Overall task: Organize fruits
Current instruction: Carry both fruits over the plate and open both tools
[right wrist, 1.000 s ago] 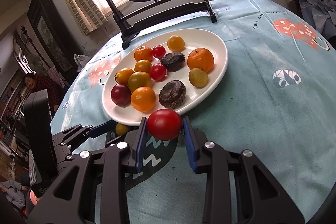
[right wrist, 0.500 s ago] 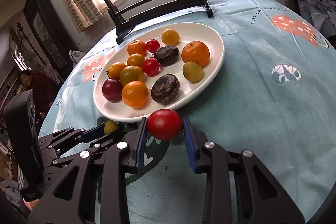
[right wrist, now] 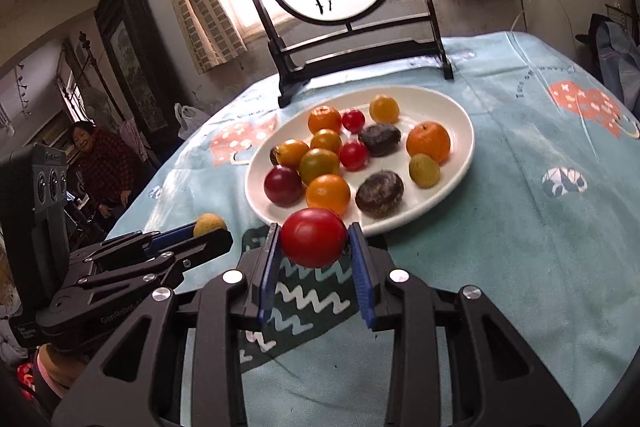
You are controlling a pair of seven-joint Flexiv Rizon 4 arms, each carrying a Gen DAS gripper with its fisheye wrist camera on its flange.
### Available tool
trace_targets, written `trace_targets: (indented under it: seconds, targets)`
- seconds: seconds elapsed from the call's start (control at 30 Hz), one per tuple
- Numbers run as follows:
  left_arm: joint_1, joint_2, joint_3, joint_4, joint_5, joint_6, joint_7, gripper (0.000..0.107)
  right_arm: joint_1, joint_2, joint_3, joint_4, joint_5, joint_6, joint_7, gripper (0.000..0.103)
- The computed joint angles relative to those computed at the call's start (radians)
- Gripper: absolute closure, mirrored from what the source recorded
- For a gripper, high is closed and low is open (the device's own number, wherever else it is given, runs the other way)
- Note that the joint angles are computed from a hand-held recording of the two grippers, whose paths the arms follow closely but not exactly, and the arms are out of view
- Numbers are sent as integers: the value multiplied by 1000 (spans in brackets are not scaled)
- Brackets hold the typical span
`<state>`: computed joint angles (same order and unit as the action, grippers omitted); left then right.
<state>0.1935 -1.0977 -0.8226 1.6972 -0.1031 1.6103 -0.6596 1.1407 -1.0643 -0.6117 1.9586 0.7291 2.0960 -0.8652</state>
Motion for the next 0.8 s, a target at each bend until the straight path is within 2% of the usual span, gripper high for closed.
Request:
trace_targets:
  seconds: [0.1,0.23,0.47,0.53,0.57,0.6,0.67,0.8]
  targets:
    - [-44,-6,8,-61,-13,-8,-1,79,29,-28,-66,-12,25,-18,-1,69]
    - [-136,-15,53,-184,-63,-59,-7,79,-16,-30,-74,-32,-6,-25,21,69]
    - [-370,-66,272,-488,-187,-189,-27,79,-77,-57,-109,-72,-63,-58,63,69]
    - [-415,-80,331,-549,-217,-216,-43,72,-99,-60,-109,-82,-86,-64,73,69]
    - [-426,-86,341,-563,-228,-209,-46,56,-113,-61,-107,-88,-99,-67,77,69]
    - [-427,-92,337,-571,-238,-192,-42,47,-126,-64,-105,-97,-112,-71,81,69]
    - [-431,-96,346,-586,-254,-194,-50,44,-154,-65,-98,-114,-145,-84,86,69]
    - [-456,-97,411,-618,-287,-226,-115,33,-203,-72,-89,-159,-214,-118,96,69]
